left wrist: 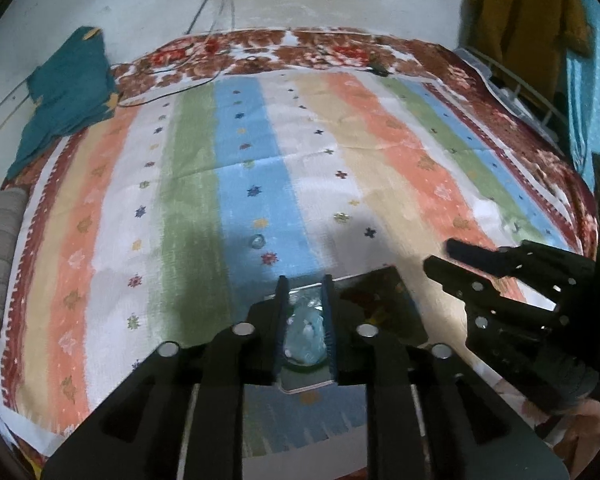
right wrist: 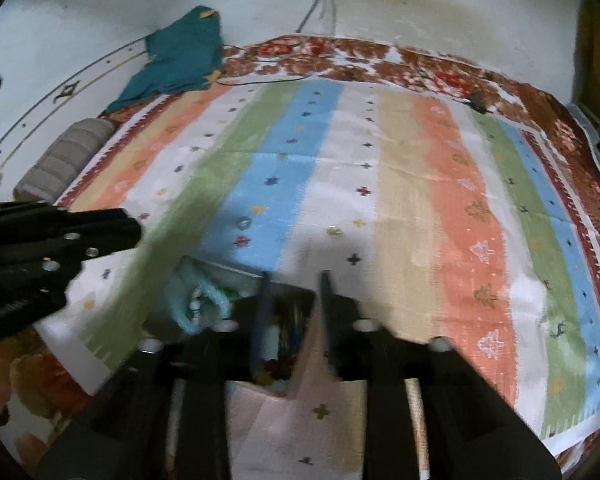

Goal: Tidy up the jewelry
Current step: 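Move both tools forward toward the small gold charm and dark bead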

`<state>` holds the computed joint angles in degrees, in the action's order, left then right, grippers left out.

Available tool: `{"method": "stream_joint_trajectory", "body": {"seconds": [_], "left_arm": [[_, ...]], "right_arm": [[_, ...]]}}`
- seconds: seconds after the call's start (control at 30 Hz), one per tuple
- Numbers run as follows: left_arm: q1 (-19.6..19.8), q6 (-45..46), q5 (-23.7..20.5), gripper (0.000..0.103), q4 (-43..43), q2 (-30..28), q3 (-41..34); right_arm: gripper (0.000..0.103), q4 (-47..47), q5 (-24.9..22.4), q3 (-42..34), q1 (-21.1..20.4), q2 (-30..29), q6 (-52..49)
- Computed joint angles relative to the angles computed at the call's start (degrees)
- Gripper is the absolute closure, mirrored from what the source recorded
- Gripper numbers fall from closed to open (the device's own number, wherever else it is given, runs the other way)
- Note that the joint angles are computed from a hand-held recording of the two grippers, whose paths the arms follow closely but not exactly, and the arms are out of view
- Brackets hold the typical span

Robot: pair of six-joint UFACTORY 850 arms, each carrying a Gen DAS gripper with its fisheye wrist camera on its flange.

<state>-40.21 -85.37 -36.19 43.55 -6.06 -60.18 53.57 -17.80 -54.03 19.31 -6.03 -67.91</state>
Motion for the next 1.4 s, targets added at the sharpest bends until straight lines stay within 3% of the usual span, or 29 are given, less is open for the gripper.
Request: {"method": "stream_joint_trajectory", "body": {"seconds": [0.2,0.53,0.97,1.4], "left_arm": [[1.9,-0.3,-1.2,0.057,-0.7,-0.2,0.0],[5.3,5.2,-2.8,0.041,-5.0,-4.2,-3.2],[8.7,11.7,-2.8,0.039,-10.6,-8.8,-6.2],[12.0,18.4,-1.2,0.039,-16.9,-13.1,-9.2]], "right_arm": [[0.058,-6.4,1.0,-2.8,-0.8,-3.1,7.6],[0.049,-11.0,0.8,-7.5,-0.8,-7.9,13.5],[0.045,-18.7,0.3,-11.5,0.1,-12.1,21.2],[0.045,-23.5,-3.3,-17.7,0.6,-18.3,26.7]]}}
